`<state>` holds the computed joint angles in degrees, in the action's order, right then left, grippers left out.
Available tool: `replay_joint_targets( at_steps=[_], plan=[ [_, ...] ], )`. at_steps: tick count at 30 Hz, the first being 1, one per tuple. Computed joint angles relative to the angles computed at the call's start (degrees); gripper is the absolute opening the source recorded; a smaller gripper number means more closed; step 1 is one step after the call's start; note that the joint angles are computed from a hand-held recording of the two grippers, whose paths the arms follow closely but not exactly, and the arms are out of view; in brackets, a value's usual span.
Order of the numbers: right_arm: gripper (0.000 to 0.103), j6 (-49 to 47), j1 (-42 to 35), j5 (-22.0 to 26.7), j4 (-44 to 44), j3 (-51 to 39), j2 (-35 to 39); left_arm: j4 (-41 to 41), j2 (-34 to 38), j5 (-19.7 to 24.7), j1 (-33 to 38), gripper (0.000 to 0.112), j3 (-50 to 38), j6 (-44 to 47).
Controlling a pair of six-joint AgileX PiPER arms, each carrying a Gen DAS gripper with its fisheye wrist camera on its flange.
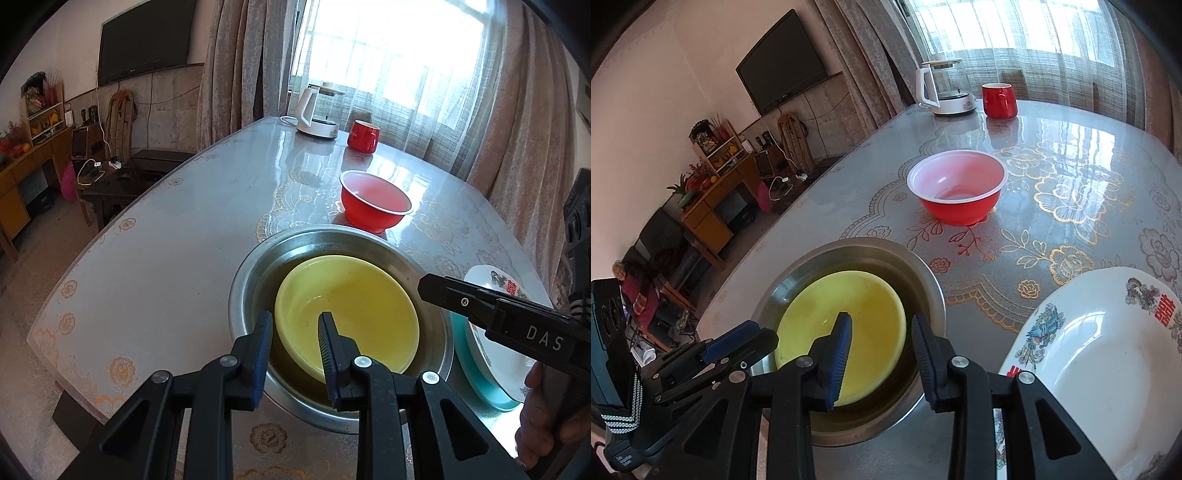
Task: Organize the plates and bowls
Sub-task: 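Raise the open left gripper away from the nested bowls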
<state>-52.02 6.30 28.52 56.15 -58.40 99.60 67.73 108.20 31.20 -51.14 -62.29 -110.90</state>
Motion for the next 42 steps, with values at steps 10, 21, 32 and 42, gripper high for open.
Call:
replay_joint_targets(
  at_steps=[10,21,32,42],
  plan=[
    [0.035,2.2,-0.6,0.0,-2.6,-1.1,0.1,-4.0,1.3,1.1,0.5,0.029,-2.8,5.9],
    [0.037,8.6,-2.5,1.2,-9.6,-4.7,0.0,-6.4,3.2,2.0,0.2,0.031,-7.4,12.7],
    [0.037,16.8,-8.1,9.2,-13.4,-13.0,4.9,-11.0,6.2,3.2,0.5,0.031,-13.9,22.4],
    [0.037,22.2,-10.6,11.9,-16.6,-18.1,7.9,-15.1,8.6,4.2,1.1,0.033,-19.3,28.7]
  ],
)
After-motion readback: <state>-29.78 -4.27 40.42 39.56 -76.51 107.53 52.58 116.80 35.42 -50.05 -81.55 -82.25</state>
